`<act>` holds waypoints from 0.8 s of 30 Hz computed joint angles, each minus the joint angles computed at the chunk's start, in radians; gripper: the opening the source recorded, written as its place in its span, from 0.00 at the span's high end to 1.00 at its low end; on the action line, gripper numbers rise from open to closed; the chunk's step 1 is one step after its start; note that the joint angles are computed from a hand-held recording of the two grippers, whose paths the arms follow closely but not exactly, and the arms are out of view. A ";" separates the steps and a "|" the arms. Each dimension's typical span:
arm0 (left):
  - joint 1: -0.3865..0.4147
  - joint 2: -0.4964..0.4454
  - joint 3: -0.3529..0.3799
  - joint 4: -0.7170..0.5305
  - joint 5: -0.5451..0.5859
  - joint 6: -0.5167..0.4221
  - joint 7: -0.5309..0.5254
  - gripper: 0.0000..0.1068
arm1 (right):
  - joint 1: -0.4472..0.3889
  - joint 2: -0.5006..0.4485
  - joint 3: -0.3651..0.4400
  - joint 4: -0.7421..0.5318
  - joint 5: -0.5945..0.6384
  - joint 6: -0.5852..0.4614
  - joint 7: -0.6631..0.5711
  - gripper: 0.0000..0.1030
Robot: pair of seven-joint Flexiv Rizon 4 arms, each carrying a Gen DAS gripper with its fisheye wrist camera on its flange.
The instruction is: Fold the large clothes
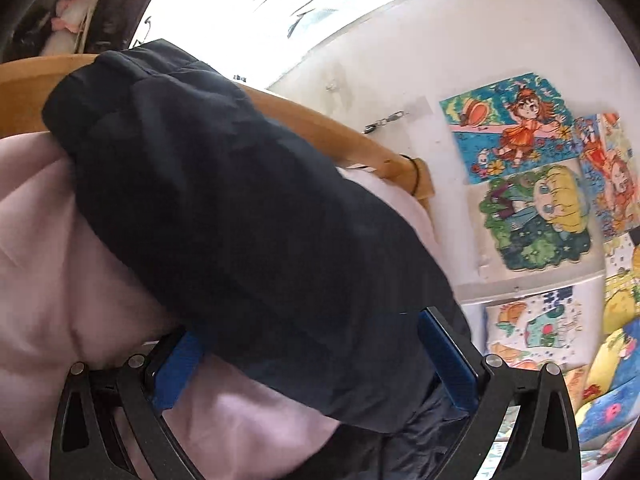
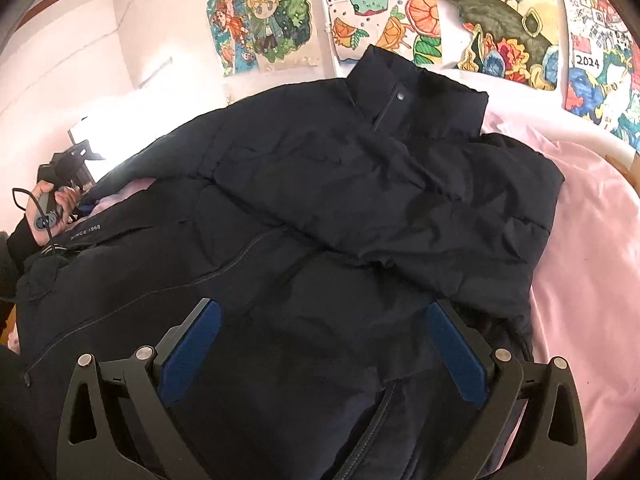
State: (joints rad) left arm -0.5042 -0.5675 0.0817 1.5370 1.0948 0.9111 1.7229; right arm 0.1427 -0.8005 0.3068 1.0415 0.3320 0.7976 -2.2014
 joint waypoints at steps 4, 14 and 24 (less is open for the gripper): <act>0.013 0.000 -0.013 -0.015 -0.048 -0.039 0.049 0.49 | 0.001 0.001 -0.004 0.004 0.000 0.002 0.011 0.01; -0.013 0.036 -0.040 -0.071 -0.110 -0.212 0.301 0.88 | -0.003 0.000 -0.005 0.003 0.005 0.001 0.035 0.01; -0.084 -0.044 -0.042 -0.420 -0.034 -0.535 0.855 0.93 | -0.006 0.004 -0.004 0.011 0.008 0.031 0.035 0.01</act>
State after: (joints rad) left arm -0.5880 -0.6114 0.0400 1.1174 1.0608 0.3765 2.5774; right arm 0.1366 -0.7970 0.3032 1.0527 0.3402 0.8282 -2.1666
